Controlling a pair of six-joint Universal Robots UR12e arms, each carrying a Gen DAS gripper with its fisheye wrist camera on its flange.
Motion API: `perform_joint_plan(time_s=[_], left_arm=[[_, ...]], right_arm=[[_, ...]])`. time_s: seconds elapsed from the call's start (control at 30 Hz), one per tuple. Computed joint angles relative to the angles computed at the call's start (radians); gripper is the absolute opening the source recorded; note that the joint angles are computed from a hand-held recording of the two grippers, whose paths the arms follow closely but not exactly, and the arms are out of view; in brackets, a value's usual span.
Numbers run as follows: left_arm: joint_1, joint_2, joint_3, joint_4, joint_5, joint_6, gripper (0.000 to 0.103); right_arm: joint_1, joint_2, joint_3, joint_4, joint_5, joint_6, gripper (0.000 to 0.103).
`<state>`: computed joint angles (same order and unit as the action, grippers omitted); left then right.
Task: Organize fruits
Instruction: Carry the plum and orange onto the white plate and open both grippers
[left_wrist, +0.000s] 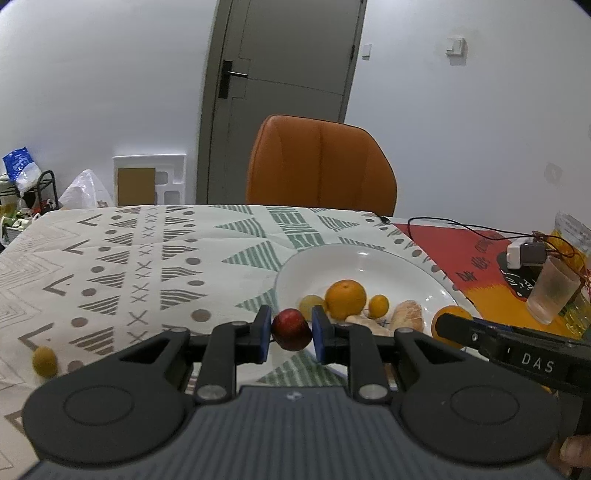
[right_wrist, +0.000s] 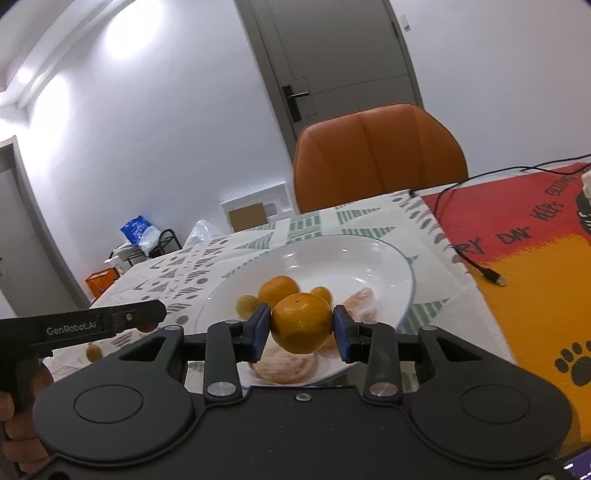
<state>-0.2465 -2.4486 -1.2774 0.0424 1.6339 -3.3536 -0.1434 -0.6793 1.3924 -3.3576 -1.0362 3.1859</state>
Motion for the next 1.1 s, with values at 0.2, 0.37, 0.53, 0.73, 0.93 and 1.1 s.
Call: perform_joint_plan(time_s=[0.2, 0.37, 0.53, 0.73, 0.93, 1.1], left_arm=[[-0.006, -0.019, 0.036, -0.022, -0.017, 0.008, 0.022], [-0.010, -0.030, 0.053, -0.019, -0.029, 0.018, 0.023], [-0.008, -0.029, 0.051, -0.016, -0.022, 0.020, 0.026], [0.001, -0.019, 0.037, -0.030, 0.009, 0.003, 0.028], [0.006, -0.006, 0.015, -0.018, 0.042, -0.003, 0.039], [0.011, 0.004, -0.005, -0.004, 0.071, -0.017, 0.063]], right_arm=[[-0.007, 0.006, -0.008, 0.008, -0.012, 0.011, 0.035], [-0.009, 0.010, -0.016, 0.014, -0.012, 0.012, 0.035], [-0.005, 0.014, -0.027, 0.025, -0.010, 0.008, 0.035], [0.003, 0.024, -0.049, 0.044, 0.002, -0.002, 0.035], [0.013, 0.032, -0.074, 0.049, 0.009, -0.009, 0.035], [0.021, 0.032, -0.072, 0.006, -0.021, 0.010, 0.073]])
